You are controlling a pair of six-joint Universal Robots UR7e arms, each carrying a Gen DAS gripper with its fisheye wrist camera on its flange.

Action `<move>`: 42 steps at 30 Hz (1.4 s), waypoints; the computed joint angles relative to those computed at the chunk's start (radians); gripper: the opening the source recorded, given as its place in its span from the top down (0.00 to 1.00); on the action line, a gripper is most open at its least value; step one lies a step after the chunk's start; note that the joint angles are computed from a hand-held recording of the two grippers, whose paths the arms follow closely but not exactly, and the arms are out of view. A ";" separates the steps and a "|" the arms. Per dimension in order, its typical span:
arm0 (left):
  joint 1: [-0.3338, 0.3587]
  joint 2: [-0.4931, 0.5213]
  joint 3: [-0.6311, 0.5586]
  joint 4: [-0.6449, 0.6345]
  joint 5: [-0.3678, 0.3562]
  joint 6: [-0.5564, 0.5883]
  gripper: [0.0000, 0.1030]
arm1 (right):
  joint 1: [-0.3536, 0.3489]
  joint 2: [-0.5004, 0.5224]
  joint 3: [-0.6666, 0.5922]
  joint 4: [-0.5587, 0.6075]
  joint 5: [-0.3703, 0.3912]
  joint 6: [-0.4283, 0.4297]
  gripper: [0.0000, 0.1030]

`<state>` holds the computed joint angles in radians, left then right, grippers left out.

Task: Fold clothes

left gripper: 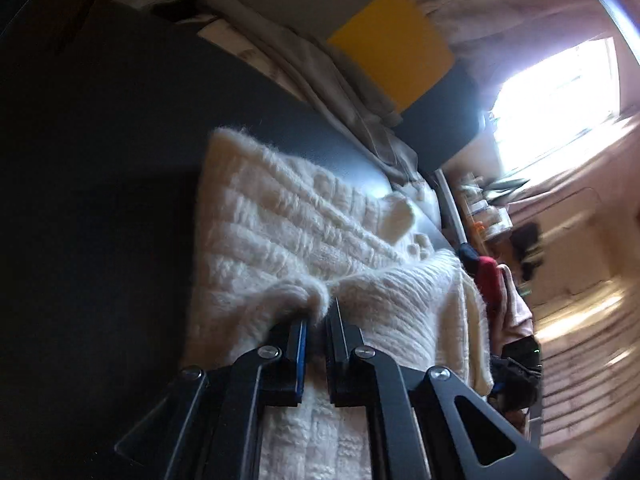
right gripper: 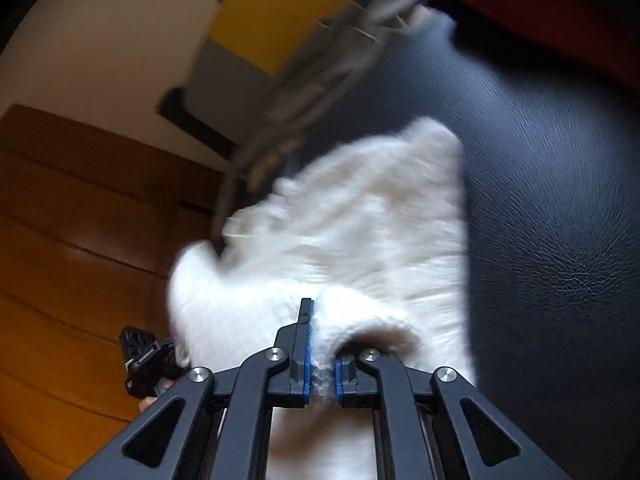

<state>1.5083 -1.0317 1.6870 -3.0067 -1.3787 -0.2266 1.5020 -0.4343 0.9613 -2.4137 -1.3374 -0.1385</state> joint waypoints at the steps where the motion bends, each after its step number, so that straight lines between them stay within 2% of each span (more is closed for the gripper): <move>1: 0.000 -0.010 0.016 -0.005 -0.005 -0.004 0.94 | -0.009 -0.007 0.021 -0.022 0.020 -0.001 0.96; 4: -0.020 -0.058 0.102 -0.016 0.026 0.014 0.94 | -0.026 -0.059 0.128 -0.078 0.050 -0.017 0.96; 8: -0.032 -0.137 0.267 -0.094 0.001 -0.050 0.94 | -0.046 -0.160 0.304 -0.118 0.064 -0.044 0.96; 12: -0.056 -0.190 0.381 -0.172 -0.008 -0.127 0.94 | -0.068 -0.243 0.442 -0.170 0.089 -0.028 0.93; 14: -0.073 -0.213 0.422 -0.198 -0.002 -0.162 0.92 | -0.071 -0.266 0.466 -0.160 0.108 -0.008 0.86; 15: -0.081 -0.222 0.432 -0.202 -0.003 -0.169 0.92 | -0.071 -0.280 0.479 -0.146 0.119 -0.010 0.74; 16: -0.089 -0.232 0.441 -0.206 -0.004 -0.175 0.91 | -0.068 -0.295 0.491 -0.134 0.131 -0.019 0.66; 17: -0.094 -0.238 0.446 -0.213 -0.003 -0.186 0.90 | -0.064 -0.308 0.504 -0.126 0.140 -0.028 0.53; 18: -0.092 -0.243 0.449 -0.217 -0.029 -0.188 0.89 | -0.061 -0.319 0.513 -0.114 0.157 -0.040 0.44; 21: -0.076 -0.249 0.452 -0.225 -0.102 -0.212 0.83 | -0.051 -0.337 0.521 -0.047 0.217 -0.093 0.30; 24: -0.061 -0.230 0.415 -0.202 -0.137 -0.231 0.83 | -0.029 -0.310 0.478 0.016 0.203 -0.124 0.18; 26: -0.051 -0.214 0.395 -0.217 -0.153 -0.241 0.83 | -0.015 -0.285 0.439 0.045 0.179 -0.130 0.17; 28: -0.019 -0.179 0.368 -0.313 -0.224 -0.290 0.83 | -0.018 -0.273 0.430 -0.008 0.180 -0.105 0.17; 29: -0.005 -0.169 0.361 -0.363 -0.254 -0.313 0.83 | -0.024 -0.263 0.424 -0.047 0.205 -0.079 0.17; 31: -0.004 -0.172 0.351 -0.407 -0.226 -0.329 0.82 | -0.037 -0.239 0.399 -0.121 0.264 -0.005 0.17; 34: -0.043 -0.228 0.349 -0.329 -0.077 -0.241 0.81 | -0.033 -0.237 0.378 -0.149 0.284 0.010 0.17; 36: -0.086 -0.261 0.350 -0.259 0.091 -0.150 0.81 | -0.015 -0.260 0.382 -0.133 0.231 -0.052 0.17; 38: -0.113 -0.271 0.342 -0.199 0.207 -0.092 0.81 | 0.016 -0.293 0.402 -0.152 0.106 -0.144 0.17; 40: -0.127 -0.275 0.328 -0.127 0.260 -0.040 0.79 | 0.062 -0.302 0.416 -0.231 -0.091 -0.241 0.18; 42: -0.139 -0.257 0.306 -0.080 0.293 0.025 0.78 | 0.096 -0.278 0.394 -0.274 -0.246 -0.333 0.26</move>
